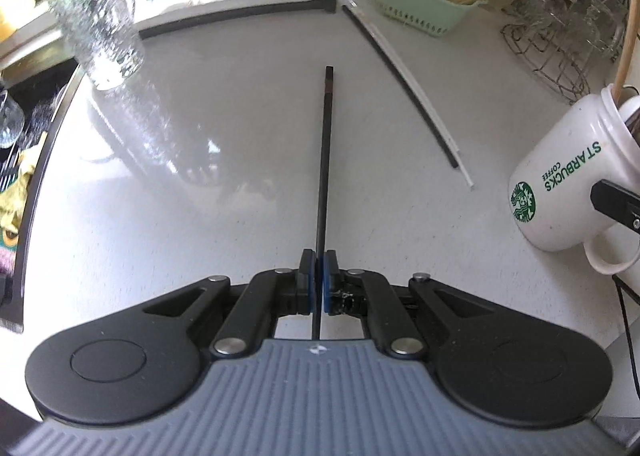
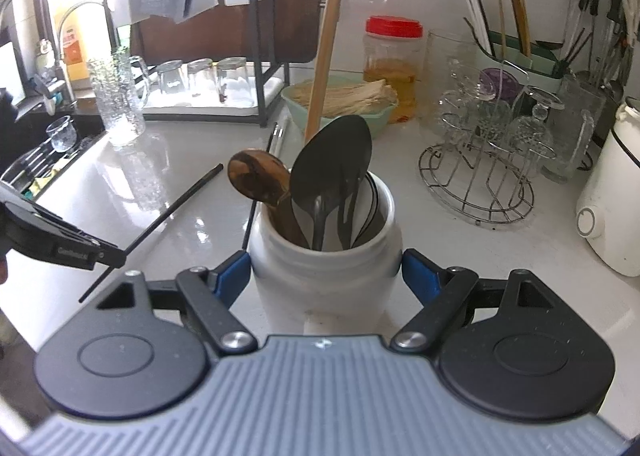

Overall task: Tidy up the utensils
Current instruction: 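Open the left tool and regrasp the black chopstick nearer its end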

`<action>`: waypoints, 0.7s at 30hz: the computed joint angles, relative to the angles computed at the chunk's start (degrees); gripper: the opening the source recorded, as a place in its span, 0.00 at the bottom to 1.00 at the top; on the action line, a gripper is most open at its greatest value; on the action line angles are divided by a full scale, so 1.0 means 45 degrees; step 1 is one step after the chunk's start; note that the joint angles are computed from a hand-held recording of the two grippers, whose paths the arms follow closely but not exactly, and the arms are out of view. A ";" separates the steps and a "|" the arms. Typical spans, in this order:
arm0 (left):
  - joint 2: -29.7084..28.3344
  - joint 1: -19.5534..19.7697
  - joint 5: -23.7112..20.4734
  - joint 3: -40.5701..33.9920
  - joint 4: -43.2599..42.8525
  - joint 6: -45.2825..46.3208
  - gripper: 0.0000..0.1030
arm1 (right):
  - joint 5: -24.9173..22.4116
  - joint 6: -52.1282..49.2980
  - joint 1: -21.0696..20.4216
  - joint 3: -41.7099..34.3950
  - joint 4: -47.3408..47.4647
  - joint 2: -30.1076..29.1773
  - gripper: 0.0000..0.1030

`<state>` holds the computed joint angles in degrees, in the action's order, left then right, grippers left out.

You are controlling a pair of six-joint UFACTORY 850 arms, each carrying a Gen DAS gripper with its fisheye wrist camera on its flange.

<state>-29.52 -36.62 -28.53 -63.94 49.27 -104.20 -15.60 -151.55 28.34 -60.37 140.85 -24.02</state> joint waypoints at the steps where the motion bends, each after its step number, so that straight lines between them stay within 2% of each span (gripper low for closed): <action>1: 0.0021 0.0021 0.0077 0.0030 -0.0152 0.0081 0.04 | -0.0012 0.0211 -0.0016 -0.0014 -0.0287 -0.0003 0.82; 8: 0.0108 0.0258 0.0349 -0.0006 -0.1331 0.1091 0.05 | -0.0021 0.1506 -0.0128 -0.0187 -0.1851 -0.0075 0.82; 11: 0.0256 0.0602 0.1082 0.0135 -0.2248 0.1688 0.15 | -0.0032 0.1747 -0.0150 -0.0206 -0.2181 -0.0077 0.82; 13: 0.0287 0.0733 0.1237 0.0129 -0.2056 0.1586 0.22 | -0.0020 0.1785 -0.0154 -0.0224 -0.2296 -0.0088 0.82; 21: -0.0372 0.1516 0.1298 -0.0911 -0.1170 0.2307 0.22 | 0.0308 0.2772 -0.0106 -0.0411 -0.3138 -0.0123 0.82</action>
<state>-31.19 -29.80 -22.69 -68.04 44.01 -93.82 -14.21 -139.07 27.87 -62.22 126.73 -24.58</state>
